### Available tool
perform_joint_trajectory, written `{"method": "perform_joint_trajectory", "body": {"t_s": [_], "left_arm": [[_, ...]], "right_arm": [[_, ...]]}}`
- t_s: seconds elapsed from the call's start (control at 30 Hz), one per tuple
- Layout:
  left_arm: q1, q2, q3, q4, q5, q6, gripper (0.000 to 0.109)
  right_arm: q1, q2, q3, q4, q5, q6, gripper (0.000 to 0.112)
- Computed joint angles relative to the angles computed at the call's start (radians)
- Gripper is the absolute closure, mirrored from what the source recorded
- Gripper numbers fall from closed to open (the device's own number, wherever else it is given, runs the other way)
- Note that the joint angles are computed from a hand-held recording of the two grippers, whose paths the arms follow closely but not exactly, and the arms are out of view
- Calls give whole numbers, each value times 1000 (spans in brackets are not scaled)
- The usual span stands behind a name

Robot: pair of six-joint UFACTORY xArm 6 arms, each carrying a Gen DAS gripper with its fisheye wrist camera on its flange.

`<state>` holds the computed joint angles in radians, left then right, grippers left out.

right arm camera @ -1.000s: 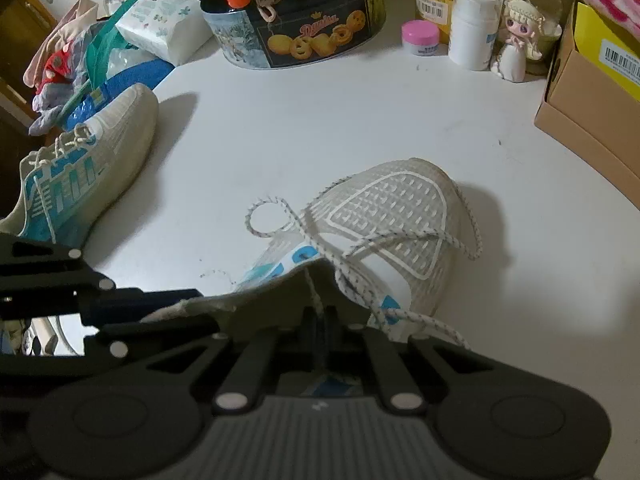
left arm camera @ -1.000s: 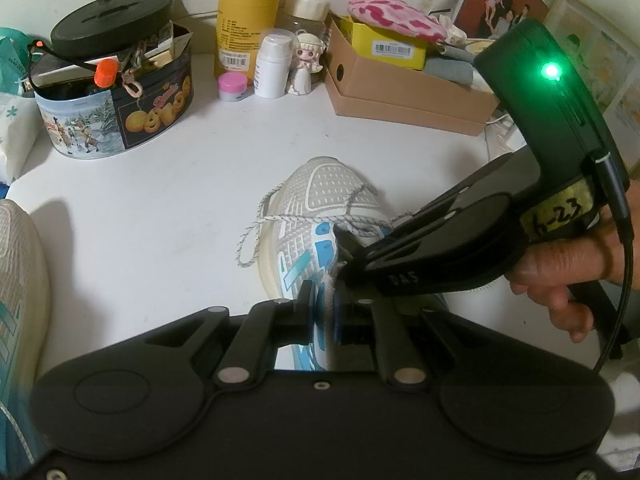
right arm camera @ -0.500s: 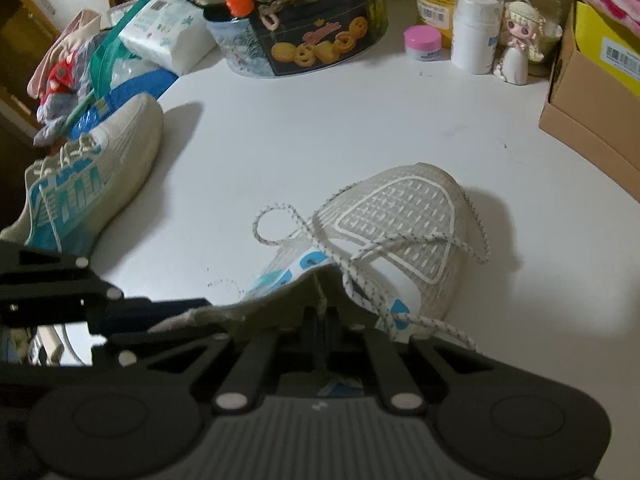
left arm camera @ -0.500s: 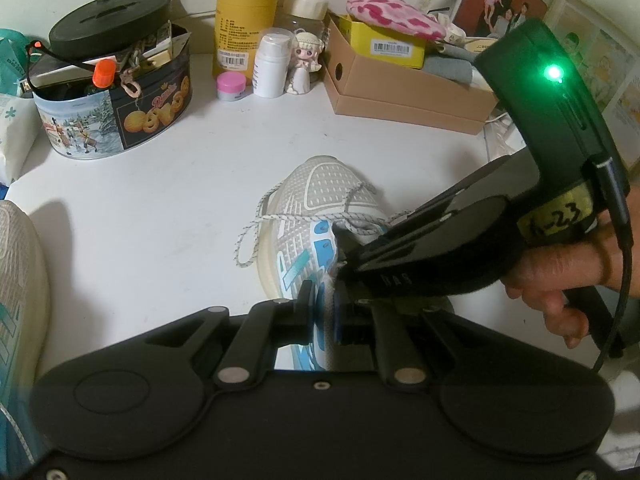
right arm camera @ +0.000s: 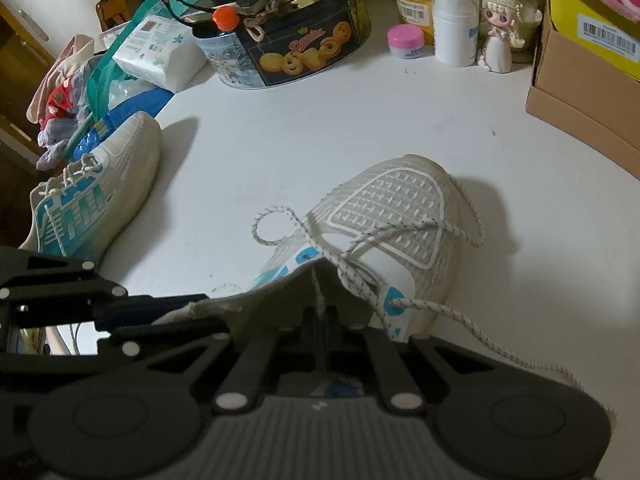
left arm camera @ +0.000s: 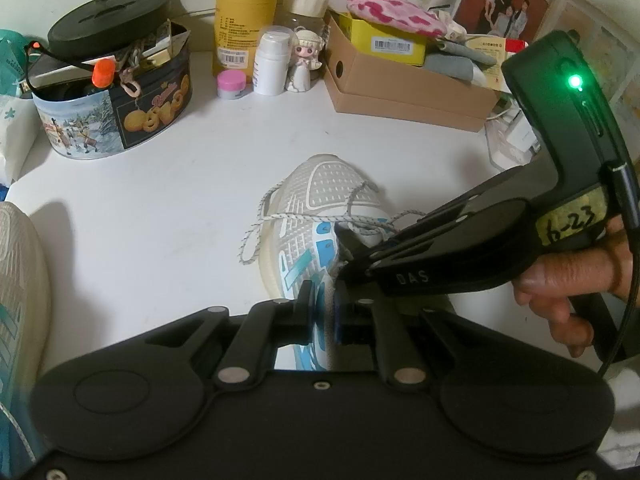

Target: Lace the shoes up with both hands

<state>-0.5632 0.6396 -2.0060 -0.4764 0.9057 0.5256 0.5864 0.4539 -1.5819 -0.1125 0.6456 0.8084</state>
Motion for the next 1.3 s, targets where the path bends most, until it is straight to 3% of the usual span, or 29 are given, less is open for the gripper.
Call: {"method": "perform_joint_trajectory", "body": {"t_s": [0.43,0.5,0.57,0.83,1.3], "left_arm": [[1,5,-7,0,7,-1,101],[3,11,-20,-5,25,2,97],[9,20,-42,-20,47,-5,91],[24,8,-66,-66,26,11,91],[6,263,-395,-51,81,-138,91]], "right_arm": [[2,2,12,-79,-45,29,108],[2,2,12,-111,-55,37,108],[2,6,6,-141,-63,31,108],[1,17,-6,-151,-72,-49,108],[7,12,2,-193,-74,-52,108]]}}
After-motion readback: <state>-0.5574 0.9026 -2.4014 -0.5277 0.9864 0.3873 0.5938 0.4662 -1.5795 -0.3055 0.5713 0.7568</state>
